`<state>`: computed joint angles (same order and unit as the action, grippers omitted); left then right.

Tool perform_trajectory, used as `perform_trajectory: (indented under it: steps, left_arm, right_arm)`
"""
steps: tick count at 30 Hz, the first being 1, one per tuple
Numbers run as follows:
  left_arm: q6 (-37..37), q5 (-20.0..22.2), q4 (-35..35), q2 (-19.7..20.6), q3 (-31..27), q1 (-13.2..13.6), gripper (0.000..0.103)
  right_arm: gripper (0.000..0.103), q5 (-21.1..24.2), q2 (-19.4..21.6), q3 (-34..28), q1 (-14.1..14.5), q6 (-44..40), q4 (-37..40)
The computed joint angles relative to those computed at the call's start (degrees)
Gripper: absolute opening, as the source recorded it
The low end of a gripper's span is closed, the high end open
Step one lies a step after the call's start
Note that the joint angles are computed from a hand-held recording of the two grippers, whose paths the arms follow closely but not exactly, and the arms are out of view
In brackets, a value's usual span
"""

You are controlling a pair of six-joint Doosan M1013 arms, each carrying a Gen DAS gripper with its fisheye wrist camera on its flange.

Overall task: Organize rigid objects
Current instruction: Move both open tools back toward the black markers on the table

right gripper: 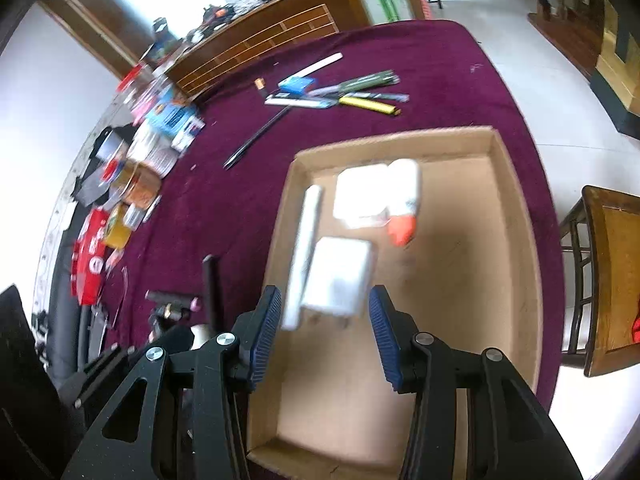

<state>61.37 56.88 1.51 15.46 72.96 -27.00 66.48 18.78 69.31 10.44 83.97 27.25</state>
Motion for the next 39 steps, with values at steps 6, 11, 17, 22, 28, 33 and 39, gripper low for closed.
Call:
perform_trajectory:
  steps: [6,11,17,22,28,33,39]
  left_arm:
    - [-1.3,-2.1,-0.5,-4.6,6.4,1.7,0.058]
    - [-3.6,-3.5,-0.6,-8.2,11.5,3.6,0.058]
    - [-7.0,-5.0,0.5,-12.2,16.7,5.6,0.058]
    - [-11.2,-6.2,2.0,-15.2,21.1,7.8,0.058]
    - [-10.6,-5.4,5.3,-17.3,24.5,9.9,0.058]
    - [-6.7,-6.2,6.4,-16.9,24.8,12.3,0.058]
    - [0.1,-5.7,-1.0,-13.5,23.5,16.7,0.058]
  right_arm:
    - [0.041,1.4,-1.5,2.0,1.9,-1.7,2.2]
    - [0.041,2.1,-2.2,3.3,3.6,-3.1,2.8]
    - [0.041,3.3,-2.7,4.9,5.7,-3.5,2.0]
    - [0.041,4.6,-2.6,5.6,7.9,-4.5,0.9]
    - [0.041,4.2,-2.7,5.7,9.1,-3.1,-0.6]
    - [0.041,3.7,-3.0,6.4,9.5,-1.4,-1.3]
    - [0.041,3.0,-3.5,7.1,9.9,0.6,-1.9]
